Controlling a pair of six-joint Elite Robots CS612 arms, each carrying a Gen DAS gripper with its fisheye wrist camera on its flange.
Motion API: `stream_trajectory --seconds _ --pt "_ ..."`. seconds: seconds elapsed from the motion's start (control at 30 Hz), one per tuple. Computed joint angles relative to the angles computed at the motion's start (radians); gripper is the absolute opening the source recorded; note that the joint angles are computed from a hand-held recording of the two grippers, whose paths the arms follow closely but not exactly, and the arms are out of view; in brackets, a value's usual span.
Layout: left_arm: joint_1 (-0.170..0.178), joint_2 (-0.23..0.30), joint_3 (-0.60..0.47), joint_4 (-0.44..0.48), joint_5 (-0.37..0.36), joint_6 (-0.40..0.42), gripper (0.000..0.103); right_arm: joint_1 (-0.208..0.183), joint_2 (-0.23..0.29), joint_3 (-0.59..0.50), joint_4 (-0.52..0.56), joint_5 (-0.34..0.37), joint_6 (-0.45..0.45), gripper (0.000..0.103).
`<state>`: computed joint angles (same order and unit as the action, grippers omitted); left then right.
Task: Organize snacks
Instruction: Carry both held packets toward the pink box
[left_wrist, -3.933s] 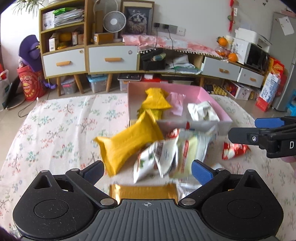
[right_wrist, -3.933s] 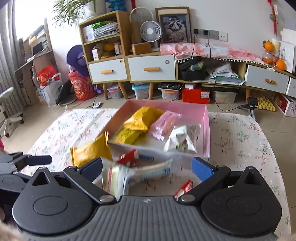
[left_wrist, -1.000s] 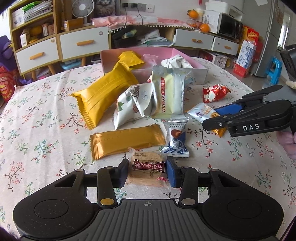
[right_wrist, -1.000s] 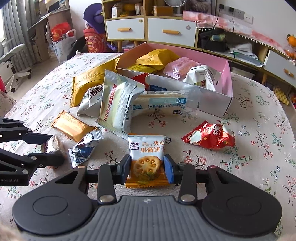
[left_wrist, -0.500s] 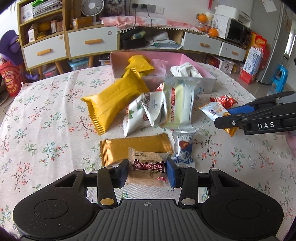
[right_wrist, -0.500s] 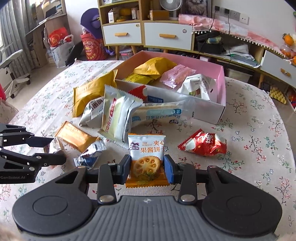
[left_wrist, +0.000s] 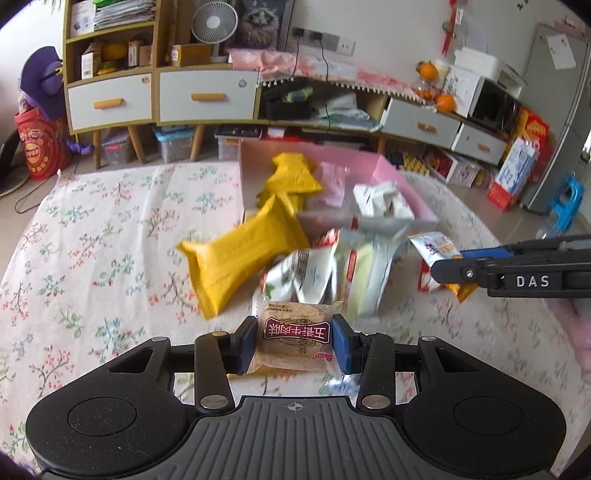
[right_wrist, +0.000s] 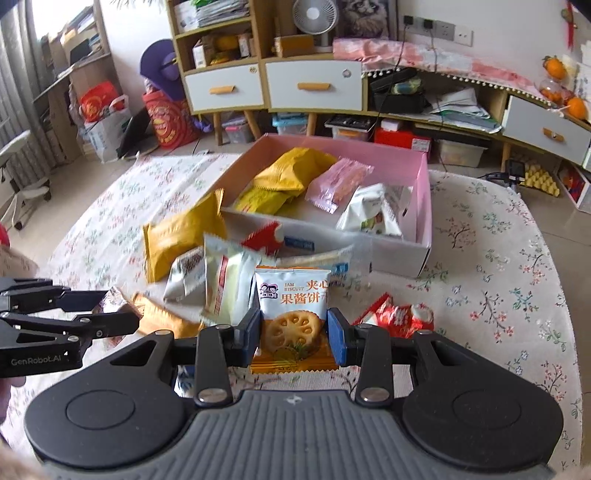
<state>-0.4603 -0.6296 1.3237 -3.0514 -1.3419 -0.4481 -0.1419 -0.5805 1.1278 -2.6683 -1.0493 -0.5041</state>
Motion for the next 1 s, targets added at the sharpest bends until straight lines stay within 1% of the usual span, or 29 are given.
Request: stream_trajectory --seconds 0.3,0.43,0.53,0.7,0.77,0.87,1.0 --pt "0.003 0.028 -0.075 -0.011 0.007 -0.022 0.039 0.003 0.032 -0.067 -0.022 0.020 0.114 0.035" --pt "0.008 0.051 -0.130 0.009 -0.003 -0.024 0.039 0.004 0.051 -0.104 -0.026 0.017 0.166 0.035" --pt "0.011 0.081 -0.193 0.051 -0.009 -0.009 0.039 0.004 0.068 -0.134 -0.026 0.015 0.203 0.035" --pt "0.017 0.128 -0.290 0.116 -0.009 0.016 0.040 0.007 0.112 -0.216 -0.013 -0.008 0.271 0.035" --pt "0.023 0.148 -0.333 0.142 -0.021 0.010 0.040 0.009 0.128 -0.246 -0.010 -0.022 0.284 0.035" --pt "0.029 0.183 -0.403 0.187 -0.032 0.026 0.040 0.012 0.158 -0.298 -0.011 -0.049 0.297 0.035" --pt "0.034 0.226 -0.486 0.250 -0.057 0.031 0.040 0.013 0.196 -0.366 0.017 -0.057 0.312 0.035"
